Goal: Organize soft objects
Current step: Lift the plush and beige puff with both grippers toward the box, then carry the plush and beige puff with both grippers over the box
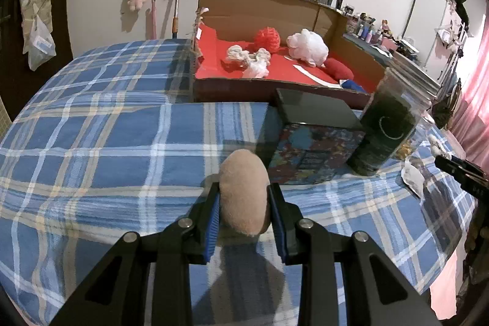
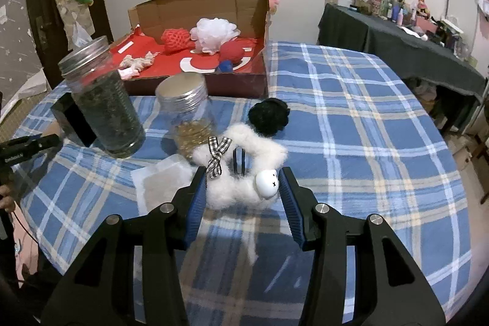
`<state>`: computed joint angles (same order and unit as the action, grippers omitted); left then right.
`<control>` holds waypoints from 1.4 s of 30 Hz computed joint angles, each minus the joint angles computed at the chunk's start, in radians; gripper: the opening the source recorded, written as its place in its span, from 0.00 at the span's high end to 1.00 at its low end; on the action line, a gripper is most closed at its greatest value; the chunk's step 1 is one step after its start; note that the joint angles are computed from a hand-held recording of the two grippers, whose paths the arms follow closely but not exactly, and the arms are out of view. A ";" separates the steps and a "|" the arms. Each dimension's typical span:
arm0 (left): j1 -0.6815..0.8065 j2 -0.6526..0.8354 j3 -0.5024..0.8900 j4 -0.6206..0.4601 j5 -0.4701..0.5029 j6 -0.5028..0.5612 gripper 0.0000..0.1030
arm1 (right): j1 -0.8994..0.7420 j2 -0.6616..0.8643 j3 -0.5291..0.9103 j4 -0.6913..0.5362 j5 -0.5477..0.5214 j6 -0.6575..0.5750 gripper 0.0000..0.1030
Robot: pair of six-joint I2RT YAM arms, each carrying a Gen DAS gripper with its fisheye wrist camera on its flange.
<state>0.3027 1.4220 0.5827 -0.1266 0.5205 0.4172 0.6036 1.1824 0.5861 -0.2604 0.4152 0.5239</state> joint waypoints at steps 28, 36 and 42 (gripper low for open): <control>-0.034 0.292 0.368 -0.153 0.052 0.239 0.69 | -0.176 0.205 0.213 -0.020 -0.080 -0.351 0.56; -0.046 0.333 0.445 -0.195 0.059 0.254 0.69 | -0.210 0.226 0.240 -0.001 -0.135 -0.398 0.56; -0.052 0.337 0.478 -0.221 0.070 0.270 0.69 | -0.210 0.222 0.259 0.012 -0.145 -0.457 0.56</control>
<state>0.2508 1.7592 1.0607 -0.3476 0.5902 0.6869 0.3937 1.4042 0.8449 -0.2488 0.2704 0.0666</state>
